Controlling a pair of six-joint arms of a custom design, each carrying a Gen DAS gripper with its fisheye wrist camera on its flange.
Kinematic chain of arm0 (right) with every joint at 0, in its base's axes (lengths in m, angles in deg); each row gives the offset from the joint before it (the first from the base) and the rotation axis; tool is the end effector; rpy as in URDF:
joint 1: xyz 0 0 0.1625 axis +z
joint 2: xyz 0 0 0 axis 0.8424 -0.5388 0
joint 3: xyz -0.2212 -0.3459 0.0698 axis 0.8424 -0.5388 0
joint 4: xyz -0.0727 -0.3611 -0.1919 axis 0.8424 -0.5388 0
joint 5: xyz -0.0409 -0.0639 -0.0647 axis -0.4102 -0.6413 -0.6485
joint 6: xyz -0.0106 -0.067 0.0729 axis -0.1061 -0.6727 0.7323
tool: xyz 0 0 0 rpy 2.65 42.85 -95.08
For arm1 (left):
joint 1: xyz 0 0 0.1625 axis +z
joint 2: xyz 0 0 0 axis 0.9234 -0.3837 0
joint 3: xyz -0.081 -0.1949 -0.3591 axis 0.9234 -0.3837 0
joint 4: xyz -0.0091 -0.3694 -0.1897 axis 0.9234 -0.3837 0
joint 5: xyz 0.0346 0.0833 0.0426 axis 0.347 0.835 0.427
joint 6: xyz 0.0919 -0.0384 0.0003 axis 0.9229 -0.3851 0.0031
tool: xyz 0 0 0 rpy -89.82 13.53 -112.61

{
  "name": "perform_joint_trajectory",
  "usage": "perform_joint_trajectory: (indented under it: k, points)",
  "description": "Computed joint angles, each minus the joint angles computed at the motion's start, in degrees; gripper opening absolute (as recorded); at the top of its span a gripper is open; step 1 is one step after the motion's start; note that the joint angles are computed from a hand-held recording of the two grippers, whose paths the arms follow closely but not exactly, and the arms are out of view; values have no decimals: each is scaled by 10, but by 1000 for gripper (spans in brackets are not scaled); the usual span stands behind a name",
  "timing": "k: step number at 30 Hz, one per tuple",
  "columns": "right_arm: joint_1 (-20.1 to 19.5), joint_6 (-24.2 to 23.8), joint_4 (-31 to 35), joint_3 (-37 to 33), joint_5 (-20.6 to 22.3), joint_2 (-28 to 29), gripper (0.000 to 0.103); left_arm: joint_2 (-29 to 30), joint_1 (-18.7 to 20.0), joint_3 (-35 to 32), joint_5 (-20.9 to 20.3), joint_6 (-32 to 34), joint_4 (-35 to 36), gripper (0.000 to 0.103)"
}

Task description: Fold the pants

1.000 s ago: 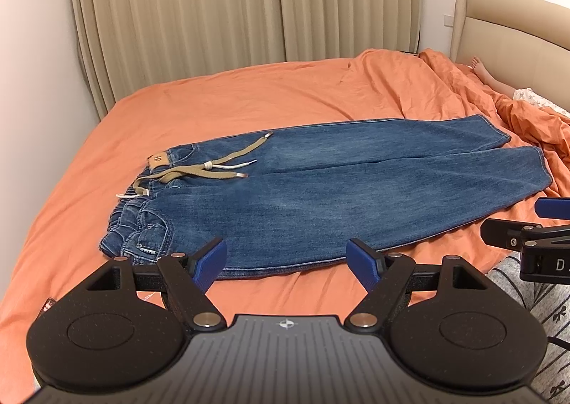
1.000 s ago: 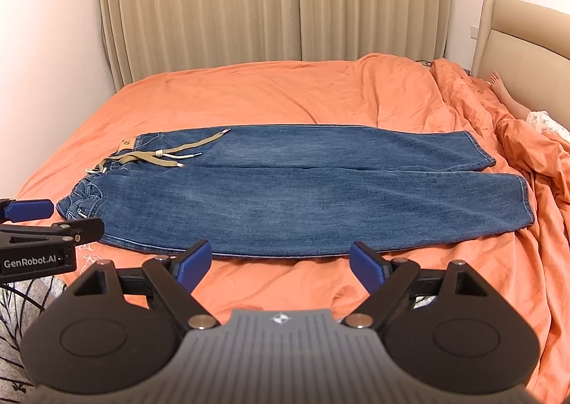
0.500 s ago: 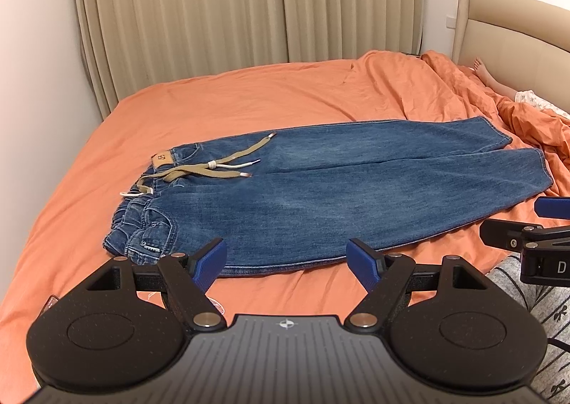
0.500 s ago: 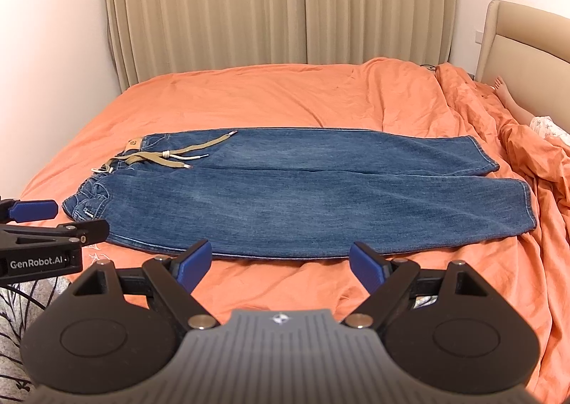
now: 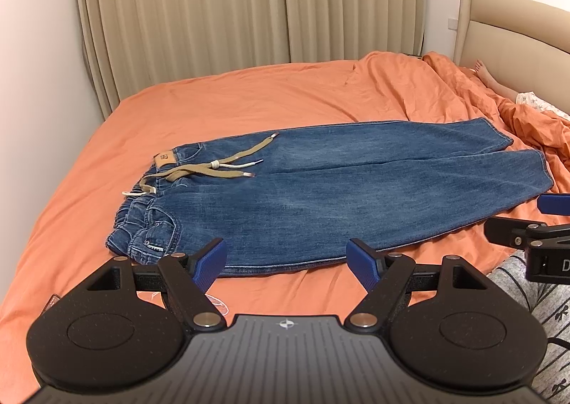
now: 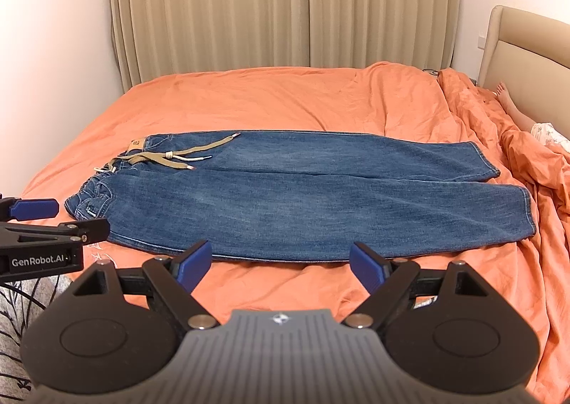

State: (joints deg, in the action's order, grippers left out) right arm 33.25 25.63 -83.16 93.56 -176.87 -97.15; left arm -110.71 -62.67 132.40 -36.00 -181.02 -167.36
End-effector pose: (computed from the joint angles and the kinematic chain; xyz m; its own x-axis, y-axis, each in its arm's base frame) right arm 0.1156 -0.3723 0.3962 -0.7005 -0.3705 0.6099 -0.6814 0.6012 -0.4174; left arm -0.4915 -0.2554 0.0675 -0.6342 -0.1838 -0.7510 0.5172 0.6211 -0.5888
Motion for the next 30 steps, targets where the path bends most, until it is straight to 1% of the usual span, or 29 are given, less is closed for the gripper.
perform_joint_trajectory:
  k: [3,5,8,10,11,13,15,17,19,21,22,23,25,28,30]
  points:
    - [-6,-13,-10,-1,3,1,81,-11,6,5,-2,4,5,89]
    - [-17,-32,-22,-2,15,2,81,-12,12,2,-5,5,28,89]
    - [-29,-58,-35,-12,20,12,81,-13,20,-6,-3,3,74,88]
    - [-38,-70,-36,-23,27,20,81,-20,27,-4,1,21,78,85]
    - [-45,-78,-36,-29,35,24,81,-27,30,1,7,40,70,84]
    - [-56,-92,-45,-40,48,36,81,-43,37,14,15,90,52,80]
    - [-62,-104,-54,-56,45,54,80,-66,44,36,27,155,15,80]
    - [-72,-118,-59,-73,52,71,80,-88,53,57,34,223,-17,78]
    - [-73,-135,-83,-89,36,96,79,-110,63,77,41,285,-37,78]
    - [-70,-152,-115,-106,3,126,79,-126,75,90,35,335,-36,78]
    - [-71,-153,-119,-117,-8,139,79,-137,81,100,30,366,-46,78]
    - [-72,-144,-107,-131,-15,148,79,-150,87,115,25,406,-67,78]
    - [-81,-116,-70,-160,-14,161,79,-171,102,141,5,493,-115,78]
    - [-85,-89,-32,-200,-41,193,79,-177,132,157,-29,590,-142,78]
    - [-86,-75,-5,-231,-64,219,73,-169,150,163,-43,634,-146,78]
